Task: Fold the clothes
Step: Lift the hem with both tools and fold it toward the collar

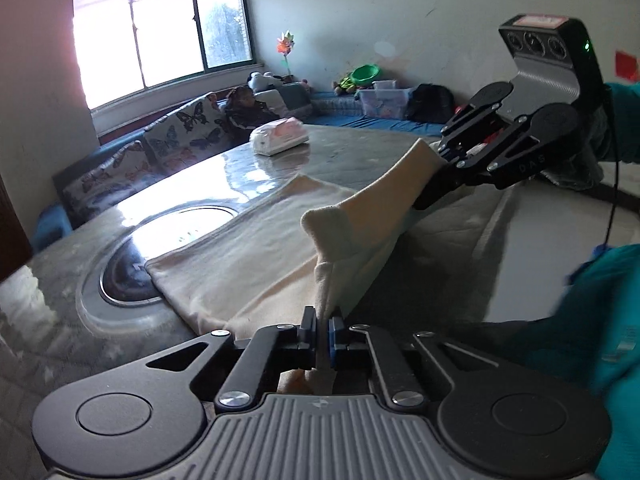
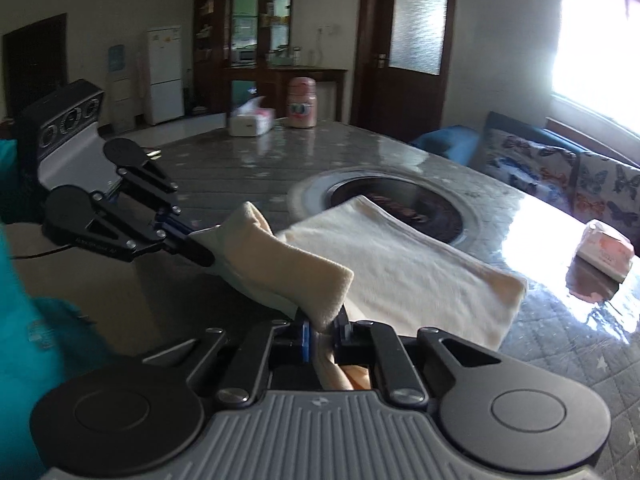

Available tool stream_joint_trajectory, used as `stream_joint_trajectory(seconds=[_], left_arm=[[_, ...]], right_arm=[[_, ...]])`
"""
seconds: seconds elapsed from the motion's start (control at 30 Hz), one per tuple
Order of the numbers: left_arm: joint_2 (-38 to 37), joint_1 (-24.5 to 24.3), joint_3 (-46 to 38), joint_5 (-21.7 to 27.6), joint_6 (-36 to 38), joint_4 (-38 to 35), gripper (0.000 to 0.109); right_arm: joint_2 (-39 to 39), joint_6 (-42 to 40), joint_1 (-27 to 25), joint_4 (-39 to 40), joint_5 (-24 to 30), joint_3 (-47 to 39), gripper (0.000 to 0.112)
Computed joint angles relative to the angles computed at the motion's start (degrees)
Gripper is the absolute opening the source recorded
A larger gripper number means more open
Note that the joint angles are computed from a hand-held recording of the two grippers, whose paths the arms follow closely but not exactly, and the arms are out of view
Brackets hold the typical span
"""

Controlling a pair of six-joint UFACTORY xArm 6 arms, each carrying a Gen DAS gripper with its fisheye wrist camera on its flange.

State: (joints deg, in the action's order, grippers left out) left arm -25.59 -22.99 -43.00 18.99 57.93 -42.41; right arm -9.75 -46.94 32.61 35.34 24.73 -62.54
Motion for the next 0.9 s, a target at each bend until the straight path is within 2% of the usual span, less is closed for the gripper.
stream_joint_trajectory(seconds=[0.1,0.23,0.47,0.6,0.73,0.9], left_arm=[[-2.25,0.20,0.52,1.84,-2.94,3.36,0.006],[0.59,0.25,-2.27,0.07,-2.00,4.42,0.006],[13.76,1.46,-14.23,-3.59,4.88,0.48,0.006],[24.30,2.96,-24.14,-3.71,3.29,3.62,0.006],[34.94,3.86,-32.86,-5.72,-5.02,12.74,0.006],[44.79,5.28,-40.36,-6.70,-24.76,28.58,0.007]], right_arm=[[-2.67,2.98,0.24,-3.17,3.76,0.23,0.009],[-1.08,4.00,0.05,-5.06,4.42,-2.69,0.009],[10.05,5.02,-2.58,-7.40,4.58,-15.66,0.008],[19.77,7.09,-4.45,-11.29,6.01,-26.70,0.008],[29.91,11.39,-5.70,-16.35,7.75,-37.65,0.008],[39.44,20.35,-5.84,-23.44,6.03,-44.18,0.010]])
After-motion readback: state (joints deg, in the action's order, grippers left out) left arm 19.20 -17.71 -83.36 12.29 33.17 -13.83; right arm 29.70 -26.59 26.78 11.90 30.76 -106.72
